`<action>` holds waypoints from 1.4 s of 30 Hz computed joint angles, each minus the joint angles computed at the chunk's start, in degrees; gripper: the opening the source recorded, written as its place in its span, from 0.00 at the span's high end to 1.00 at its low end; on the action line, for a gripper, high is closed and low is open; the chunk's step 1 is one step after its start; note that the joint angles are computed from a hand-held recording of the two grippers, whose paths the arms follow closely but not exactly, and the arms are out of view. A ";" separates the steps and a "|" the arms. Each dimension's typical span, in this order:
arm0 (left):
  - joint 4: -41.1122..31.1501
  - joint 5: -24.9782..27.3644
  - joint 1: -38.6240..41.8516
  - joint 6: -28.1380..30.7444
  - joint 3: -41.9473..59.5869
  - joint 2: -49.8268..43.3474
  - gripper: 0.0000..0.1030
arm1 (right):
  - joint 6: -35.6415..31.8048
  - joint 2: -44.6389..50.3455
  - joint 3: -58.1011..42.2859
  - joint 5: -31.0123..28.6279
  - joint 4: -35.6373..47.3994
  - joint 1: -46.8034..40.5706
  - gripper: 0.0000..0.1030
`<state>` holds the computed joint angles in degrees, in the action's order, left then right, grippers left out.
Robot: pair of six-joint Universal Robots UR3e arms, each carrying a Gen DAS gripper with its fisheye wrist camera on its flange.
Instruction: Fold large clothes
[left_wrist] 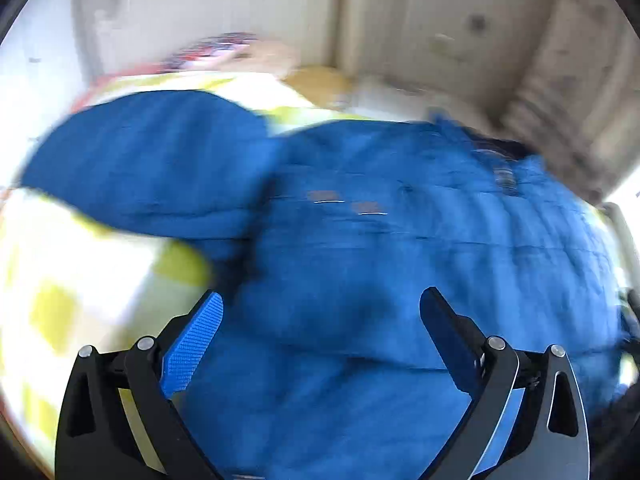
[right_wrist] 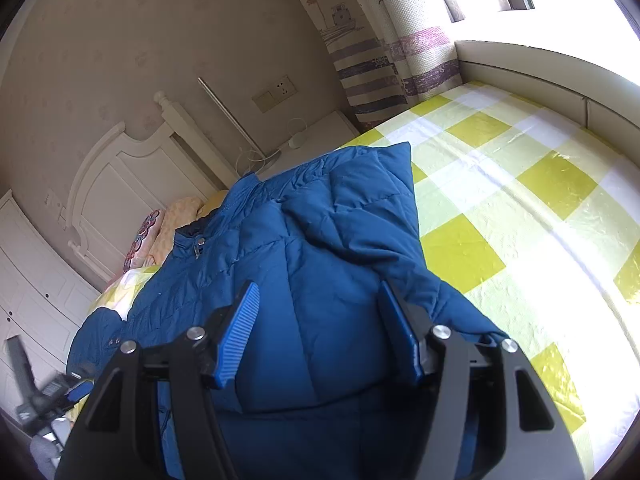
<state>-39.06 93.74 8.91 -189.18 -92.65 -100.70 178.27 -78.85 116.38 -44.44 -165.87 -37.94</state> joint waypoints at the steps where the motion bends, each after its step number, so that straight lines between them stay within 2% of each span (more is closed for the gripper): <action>1: 2.37 -0.13 2.05 -0.95 -3.93 3.26 0.07 | -0.02 0.13 -0.12 0.13 0.03 -0.05 0.40; 3: 11.43 -0.66 8.94 -7.23 -14.22 13.18 0.10 | 0.07 0.45 -0.30 0.12 -0.13 0.03 0.40; 5: 16.47 -5.87 14.99 -8.81 -19.25 19.98 0.10 | 0.01 0.62 -0.43 -0.01 -0.12 0.13 0.40; 8: 15.94 -10.95 16.12 -0.59 -14.71 19.41 0.10 | 0.02 0.48 -0.39 -0.41 -0.19 0.35 0.40; 10: 15.71 -14.51 14.14 3.20 -10.10 14.98 0.10 | 0.03 0.34 -0.26 -0.63 -0.32 0.45 0.40; 12: 10.62 -19.89 12.56 7.01 -5.00 9.92 0.10 | 0.04 0.16 -0.11 -0.83 -0.45 0.51 0.40; 13: 8.45 -20.64 11.18 7.82 -2.43 6.59 0.10 | 0.07 0.08 0.04 -0.95 -0.61 0.57 0.40; 17: 5.11 -16.83 5.97 7.12 4.08 -7.47 0.10 | -0.14 -0.21 0.21 -1.39 -0.65 0.80 0.40; 18: 6.71 -15.05 5.34 7.08 3.43 -10.44 0.10 | -0.20 -0.24 0.21 -1.47 -0.66 0.86 0.40; 20: 11.03 -9.87 2.89 9.55 1.77 -11.64 0.06 | -0.29 -0.26 0.26 -1.46 -0.76 0.97 0.40; 22: 12.17 -8.01 1.80 11.62 0.58 -10.85 0.04 | -0.44 -0.67 0.66 -2.08 -1.38 1.15 0.39; 26: 11.99 -9.94 3.23 11.69 0.17 -10.92 0.04 | 1.75 -2.39 3.45 -2.96 -6.79 0.41 0.39; 30: 12.44 -11.12 3.62 10.97 -0.25 -10.76 0.04 | 0.51 -5.12 1.36 -9.10 -9.62 4.67 0.39; 33: 12.10 -11.32 4.01 11.41 -1.42 -9.21 0.04 | -4.86 -2.50 -7.88 -18.02 -3.57 12.79 0.39; 35: 12.27 -11.54 4.11 11.38 -1.53 -9.28 0.04 | -9.02 4.46 -18.97 -27.15 2.63 20.73 0.37; 36: 12.42 -11.79 4.42 11.58 -1.88 -9.09 0.04 | -10.04 7.55 -22.71 -29.43 4.47 22.96 0.35; 39: 12.29 -11.58 4.13 11.43 -1.45 -9.32 0.04 | -14.95 18.65 -37.67 -34.07 22.23 28.11 0.27; 40: 12.15 -11.53 4.14 11.48 -1.24 -9.40 0.04 | -13.15 19.96 -39.63 -36.14 22.46 28.98 0.26; 42: 11.60 -10.98 3.30 10.82 -0.11 -9.94 0.04 | -12.01 20.33 -41.01 -35.35 24.61 28.46 0.27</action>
<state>-27.46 82.76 12.21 -178.36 -92.76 -110.65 166.26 -58.52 75.36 -79.79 -141.26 -9.48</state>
